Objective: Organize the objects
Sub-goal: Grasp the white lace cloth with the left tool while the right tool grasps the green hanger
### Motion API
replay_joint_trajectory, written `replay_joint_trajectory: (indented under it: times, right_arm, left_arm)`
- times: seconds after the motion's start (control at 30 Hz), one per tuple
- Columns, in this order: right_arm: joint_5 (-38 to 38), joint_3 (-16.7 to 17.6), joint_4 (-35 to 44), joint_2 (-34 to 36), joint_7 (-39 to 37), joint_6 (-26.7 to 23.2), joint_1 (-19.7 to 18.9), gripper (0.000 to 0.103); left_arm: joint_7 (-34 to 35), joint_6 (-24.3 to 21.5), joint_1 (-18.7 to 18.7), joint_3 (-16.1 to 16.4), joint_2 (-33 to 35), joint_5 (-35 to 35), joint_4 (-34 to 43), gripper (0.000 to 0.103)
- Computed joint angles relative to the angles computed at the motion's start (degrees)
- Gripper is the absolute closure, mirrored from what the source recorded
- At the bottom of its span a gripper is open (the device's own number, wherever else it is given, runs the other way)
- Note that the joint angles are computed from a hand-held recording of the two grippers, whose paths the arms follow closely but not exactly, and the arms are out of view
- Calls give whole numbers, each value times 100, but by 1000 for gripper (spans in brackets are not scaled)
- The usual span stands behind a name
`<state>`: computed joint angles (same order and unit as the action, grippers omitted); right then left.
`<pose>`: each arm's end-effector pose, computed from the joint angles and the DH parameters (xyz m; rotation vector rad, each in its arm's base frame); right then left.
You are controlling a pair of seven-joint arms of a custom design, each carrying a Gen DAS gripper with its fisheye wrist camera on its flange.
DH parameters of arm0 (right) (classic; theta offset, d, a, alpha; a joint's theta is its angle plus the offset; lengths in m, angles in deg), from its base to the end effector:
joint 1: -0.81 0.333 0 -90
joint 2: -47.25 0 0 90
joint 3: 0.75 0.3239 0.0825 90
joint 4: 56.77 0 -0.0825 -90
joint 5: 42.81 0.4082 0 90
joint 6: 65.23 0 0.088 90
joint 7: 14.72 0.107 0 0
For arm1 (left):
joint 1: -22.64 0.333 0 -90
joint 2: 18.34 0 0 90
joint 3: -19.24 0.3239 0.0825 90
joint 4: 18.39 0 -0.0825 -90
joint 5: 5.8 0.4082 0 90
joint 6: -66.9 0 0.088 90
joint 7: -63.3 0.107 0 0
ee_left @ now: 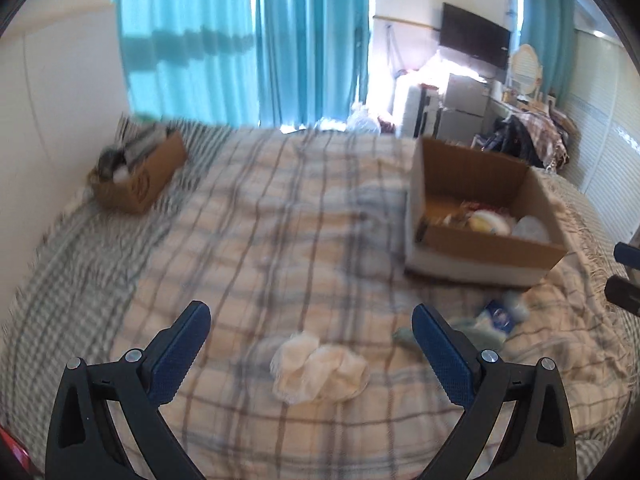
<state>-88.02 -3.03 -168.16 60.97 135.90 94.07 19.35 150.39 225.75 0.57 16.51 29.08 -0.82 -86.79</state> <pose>0.6278 0.2176 0.4108 -1.7050 1.8973 -0.7355 0.7622 -0.3408 0.3702 -1.4105 2.1782 -0.8534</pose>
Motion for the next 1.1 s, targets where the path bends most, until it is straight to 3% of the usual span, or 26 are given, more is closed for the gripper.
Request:
replay_joint_trajectory:
  times: [0.1,0.23,0.5,0.53,0.57,0.7,0.87,0.93,1.1]
  right_arm:
    - [793,252,414,585,-795,-135,-147,26]
    - [1307,250,1029,1241,-1463,-445,-85,26]
    - [2030,225,1911,2138,-2338,-750,5,26]
    - [2135,238,2057,2267,-2413,-838,4,28]
    - [2301,313,2213,2405,-2551,-936,-43,38]
    - [2563,398,2539,2668,-3011,-1201,12,65]
    - [2359,178,2504,2595,-3154,-1383,323,73]
    - [2259,65,2397,2493,-2990,-1368,412,76]
    - [2036,-29,2109,2185,-2683,-1262,465,87]
  left_arm:
    - [-83,-485,15,58,329,7,401,0]
    - [47,-671,108,-28,645,17,688,0]
    - [429,-1641,-23,-71,1682,124,2013,0]
    - [454,-1704,-43,-65,1751,149,2111,0]
    - [491,-1739,-84,-44,1794,202,2150,0]
    - [563,-1592,-117,-44,1694,294,1949,16]
    - [621,-1402,-23,-121,1576,173,1775,47]
    - [614,-1296,-19,-92,1477,178,1612,72]
    - [710,-1105,102,-208,1077,28,1003,80]
